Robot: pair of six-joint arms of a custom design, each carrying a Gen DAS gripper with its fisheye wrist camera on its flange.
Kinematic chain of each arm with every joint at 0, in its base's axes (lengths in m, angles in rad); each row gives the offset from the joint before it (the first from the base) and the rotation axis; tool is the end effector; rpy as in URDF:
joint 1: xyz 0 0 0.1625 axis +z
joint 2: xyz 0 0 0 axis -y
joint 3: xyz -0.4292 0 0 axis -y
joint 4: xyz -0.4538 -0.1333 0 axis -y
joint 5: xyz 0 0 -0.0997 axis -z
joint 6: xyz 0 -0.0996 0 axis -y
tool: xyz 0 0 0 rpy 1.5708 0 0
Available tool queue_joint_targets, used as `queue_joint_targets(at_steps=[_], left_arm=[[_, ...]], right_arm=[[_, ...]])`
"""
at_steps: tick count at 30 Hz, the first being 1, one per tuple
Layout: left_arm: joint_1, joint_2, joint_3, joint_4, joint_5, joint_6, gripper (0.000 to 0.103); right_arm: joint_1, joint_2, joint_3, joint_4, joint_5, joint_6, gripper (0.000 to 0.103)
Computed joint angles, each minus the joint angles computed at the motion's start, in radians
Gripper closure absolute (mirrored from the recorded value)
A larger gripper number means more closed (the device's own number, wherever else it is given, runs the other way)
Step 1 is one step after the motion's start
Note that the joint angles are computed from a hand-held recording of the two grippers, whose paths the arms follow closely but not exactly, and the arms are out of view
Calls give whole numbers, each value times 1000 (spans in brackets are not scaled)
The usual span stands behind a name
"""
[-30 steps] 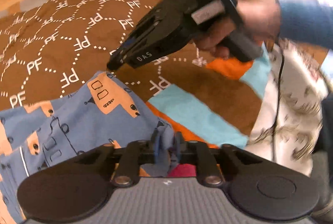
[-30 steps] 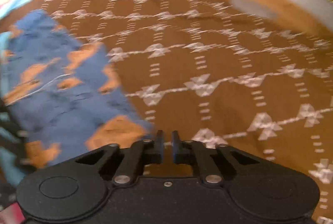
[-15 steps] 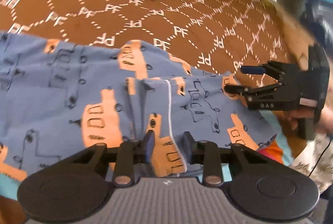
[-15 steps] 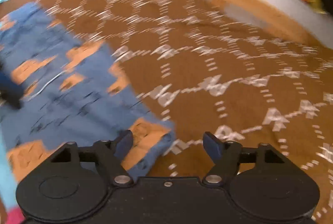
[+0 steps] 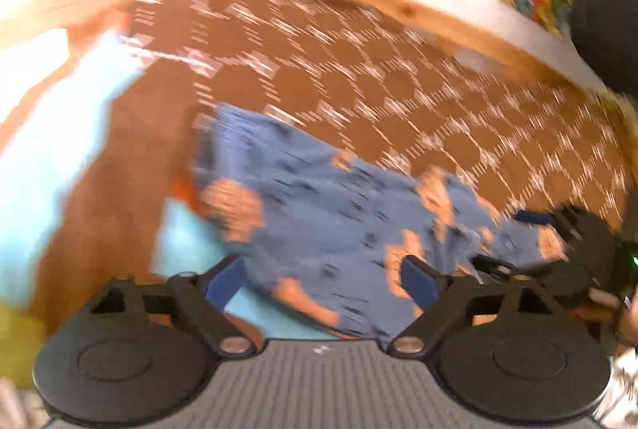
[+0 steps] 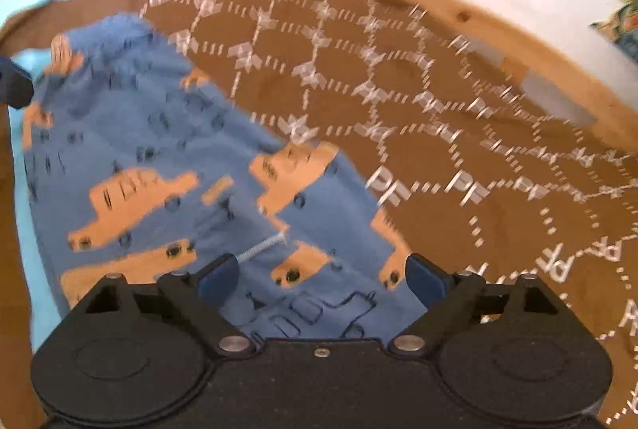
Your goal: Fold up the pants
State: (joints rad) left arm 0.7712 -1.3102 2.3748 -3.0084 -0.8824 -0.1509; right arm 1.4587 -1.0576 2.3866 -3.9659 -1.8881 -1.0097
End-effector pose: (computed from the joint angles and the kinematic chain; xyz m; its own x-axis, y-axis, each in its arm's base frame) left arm -0.1867 -0.4556 0.1450 -0.7967 0.2904 -0.5301 0.5543 0.7007 -0.4492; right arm 0.0512 -0.4590 0.1373 -0.5319 -0.2059 0.8214 -0.7447 0.5754 -0.3380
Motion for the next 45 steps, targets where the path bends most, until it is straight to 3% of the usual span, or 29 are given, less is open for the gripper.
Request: queue_joint_targets(at_steps=[4,6,8,9,10,12,13,21,27,29,31,34,45], left_arm=[[33,-5,-7,-90,44,58,5],[58,6,-27,-121,22,84,9],[80,49,-56,-173,-5,143,17],[84,67,-68,-188,-5,179,29],[84,91,-86,-190,5,208,40],[64,119,-111,-146,79,211,50],[57,128,-119,-129,110,202,50],[57,132,-123,-101,123,186,40],[89,114,-130,-78,78,134,40],[93,109,-131,-76,67,115,43],[93,107,-130,-69,73,102,57],[102,101,-132,-54,50,75,67],[118,115,-135,-108,46,58,68]], right_arm=[[32,-18,52,-75,24,26,7],[50,-20,74,-99,24,32,7],[77,18,82,-158,-16,28,6],[89,38,86,-185,-35,31,6],[93,53,88,-201,-44,36,6],[90,67,99,-208,-45,55,4],[88,72,103,-205,-47,60,4],[72,89,108,-246,-35,105,4],[80,126,92,-260,-72,100,3],[79,133,93,-281,-63,110,3],[81,135,96,-304,-45,120,3],[79,130,102,-303,-10,125,2],[97,174,66,-290,-45,130,3]])
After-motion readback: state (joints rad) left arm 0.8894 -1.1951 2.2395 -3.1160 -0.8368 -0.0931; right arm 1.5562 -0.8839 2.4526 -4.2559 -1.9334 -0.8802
